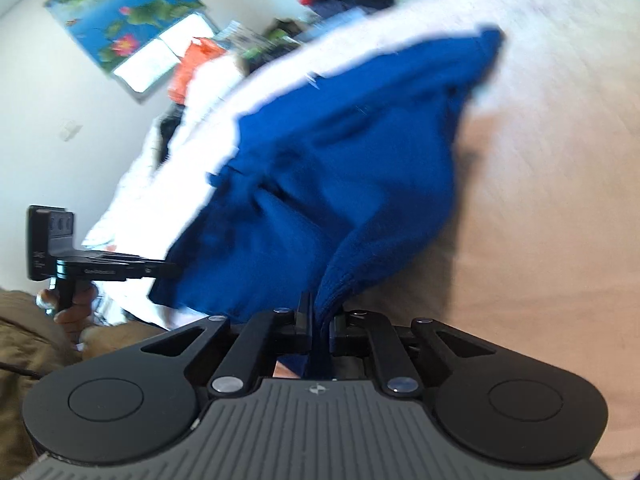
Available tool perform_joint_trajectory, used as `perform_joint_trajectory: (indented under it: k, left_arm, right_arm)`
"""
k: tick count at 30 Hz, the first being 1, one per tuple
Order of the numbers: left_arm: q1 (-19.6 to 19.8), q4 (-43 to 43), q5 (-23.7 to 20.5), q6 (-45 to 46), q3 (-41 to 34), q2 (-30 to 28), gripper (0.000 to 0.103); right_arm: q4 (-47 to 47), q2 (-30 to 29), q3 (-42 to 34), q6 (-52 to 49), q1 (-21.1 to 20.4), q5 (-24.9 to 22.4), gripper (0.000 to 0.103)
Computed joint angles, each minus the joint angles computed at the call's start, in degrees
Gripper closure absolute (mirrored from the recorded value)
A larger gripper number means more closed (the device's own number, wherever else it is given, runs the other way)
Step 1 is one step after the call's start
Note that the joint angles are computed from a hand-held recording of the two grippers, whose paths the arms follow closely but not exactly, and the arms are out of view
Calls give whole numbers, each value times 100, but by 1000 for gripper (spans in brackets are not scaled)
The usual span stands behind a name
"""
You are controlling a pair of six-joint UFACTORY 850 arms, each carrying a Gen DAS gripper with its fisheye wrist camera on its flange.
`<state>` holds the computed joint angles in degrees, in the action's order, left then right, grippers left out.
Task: Fold small clothes
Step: 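Lift the hem with both grippers and fold it toward the collar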
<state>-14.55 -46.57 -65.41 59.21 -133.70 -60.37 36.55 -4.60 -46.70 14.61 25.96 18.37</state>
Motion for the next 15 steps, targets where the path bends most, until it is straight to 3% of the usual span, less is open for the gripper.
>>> perform_joint_trajectory:
  k: [7,10,13,15]
  left_arm:
    - [333,-1616,156,1524,890,712,93]
    - [471,-2205,-17,1936,1032,831,93]
    - [497,-2538,104,2068,1073,847,93]
    - [444,-2248,219,1620,784,656,93]
  right_arm:
    - [-737,332,-15,-401,193,720,91]
    - [-1053,496,119,-382,262,1197,91]
    - [-1401,573,212,-90,204,1398,91]
    - [-1297,531,208,7,127,1283,91]
